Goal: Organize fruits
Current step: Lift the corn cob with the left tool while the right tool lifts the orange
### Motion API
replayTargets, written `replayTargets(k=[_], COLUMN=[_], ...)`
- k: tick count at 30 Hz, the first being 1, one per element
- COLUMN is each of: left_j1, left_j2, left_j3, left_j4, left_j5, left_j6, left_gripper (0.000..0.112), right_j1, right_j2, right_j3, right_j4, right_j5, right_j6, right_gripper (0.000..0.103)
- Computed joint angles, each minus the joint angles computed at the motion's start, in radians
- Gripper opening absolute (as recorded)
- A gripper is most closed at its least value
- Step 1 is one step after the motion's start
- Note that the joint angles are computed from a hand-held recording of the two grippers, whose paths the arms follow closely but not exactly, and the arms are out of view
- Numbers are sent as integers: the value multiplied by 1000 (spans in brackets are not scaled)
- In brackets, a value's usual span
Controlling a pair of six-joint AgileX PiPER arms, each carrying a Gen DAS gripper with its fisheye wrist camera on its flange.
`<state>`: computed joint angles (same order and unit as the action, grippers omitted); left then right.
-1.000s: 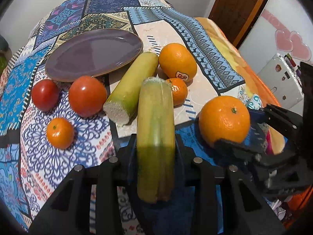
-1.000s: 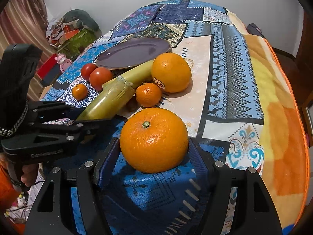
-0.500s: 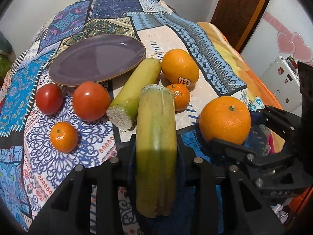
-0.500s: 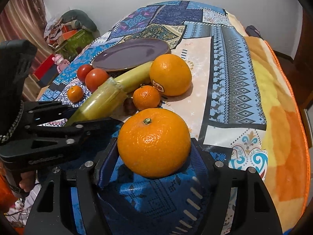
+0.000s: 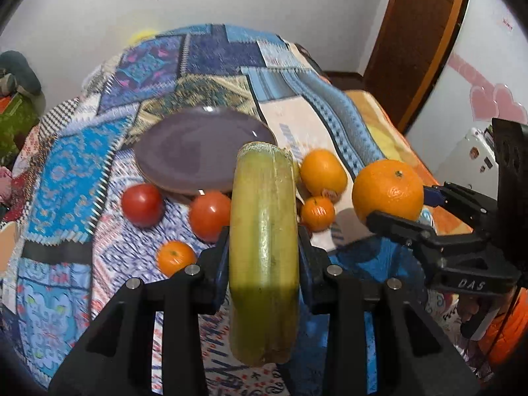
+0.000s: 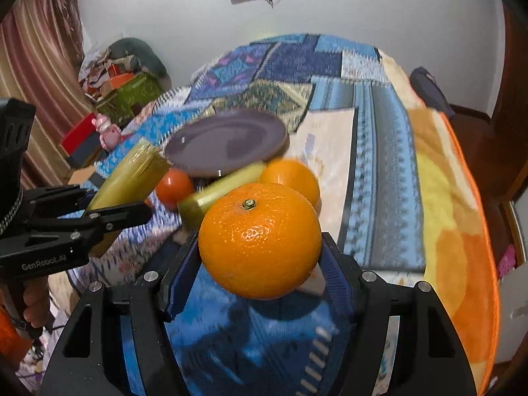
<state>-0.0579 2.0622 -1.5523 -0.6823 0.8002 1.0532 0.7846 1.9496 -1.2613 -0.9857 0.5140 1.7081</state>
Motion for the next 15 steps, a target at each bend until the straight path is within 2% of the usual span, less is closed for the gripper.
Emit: replayTargets(k=[7,15], left_j1=[13,8], left_j2=[52,186], left_j3=[-157,-446], left_j4=[0,60], left_j5=[37,98], left_j6=[-66,-201], left_gripper=[36,36], right_j1=[-41,-94], right_j2=[31,117], right_j3=[-122,-306], right_j4=[-10,59], right_j5=[27,47], right_j6=[-82,-254], right_gripper=[67,67])
